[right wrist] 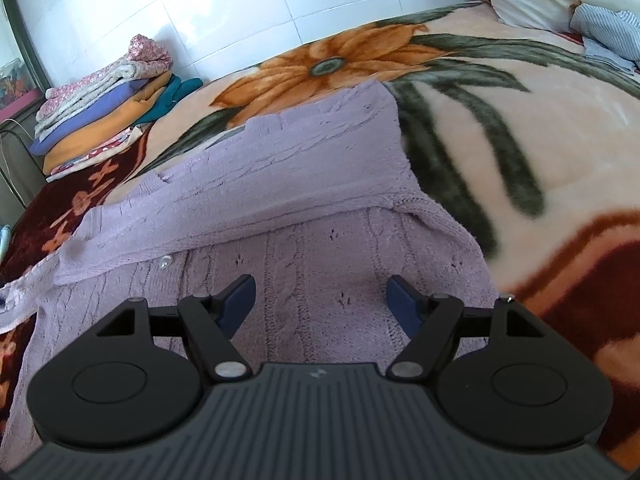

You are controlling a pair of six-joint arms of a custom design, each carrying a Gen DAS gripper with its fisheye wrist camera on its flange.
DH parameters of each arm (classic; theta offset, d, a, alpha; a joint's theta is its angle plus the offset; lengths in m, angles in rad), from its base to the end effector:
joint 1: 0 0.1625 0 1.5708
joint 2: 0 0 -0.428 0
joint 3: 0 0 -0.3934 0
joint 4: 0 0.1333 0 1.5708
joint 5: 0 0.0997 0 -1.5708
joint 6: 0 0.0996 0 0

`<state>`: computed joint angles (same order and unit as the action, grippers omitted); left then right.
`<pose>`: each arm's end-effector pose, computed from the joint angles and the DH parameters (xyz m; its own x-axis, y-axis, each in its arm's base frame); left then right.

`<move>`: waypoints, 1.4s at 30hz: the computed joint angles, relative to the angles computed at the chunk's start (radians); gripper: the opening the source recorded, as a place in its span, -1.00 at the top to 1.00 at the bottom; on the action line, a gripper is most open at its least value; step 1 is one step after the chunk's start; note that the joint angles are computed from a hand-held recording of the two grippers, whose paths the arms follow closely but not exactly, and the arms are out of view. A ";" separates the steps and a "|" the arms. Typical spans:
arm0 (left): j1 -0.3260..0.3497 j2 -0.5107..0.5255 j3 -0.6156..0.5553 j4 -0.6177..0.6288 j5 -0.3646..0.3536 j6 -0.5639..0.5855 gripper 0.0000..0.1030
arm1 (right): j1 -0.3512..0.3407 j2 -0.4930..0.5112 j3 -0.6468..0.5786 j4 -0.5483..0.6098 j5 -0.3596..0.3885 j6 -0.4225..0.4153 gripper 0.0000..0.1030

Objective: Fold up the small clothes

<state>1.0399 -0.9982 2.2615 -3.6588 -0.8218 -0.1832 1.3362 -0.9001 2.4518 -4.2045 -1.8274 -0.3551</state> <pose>-0.0656 -0.5090 0.1710 -0.9325 -0.1660 -0.3207 0.1767 0.5645 -0.8063 0.0108 -0.4194 0.1472 -0.8712 0.2564 0.4187 -0.2066 0.5822 -0.7864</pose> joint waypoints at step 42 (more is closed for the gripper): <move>0.102 0.116 -0.082 -0.454 -0.038 0.278 0.83 | 0.030 0.031 -0.033 0.002 -0.062 0.000 -0.56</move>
<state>1.1415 -0.8827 2.1799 -4.1127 -0.8595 0.0944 1.3659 -0.8696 2.4185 -4.2028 -1.8893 -0.3550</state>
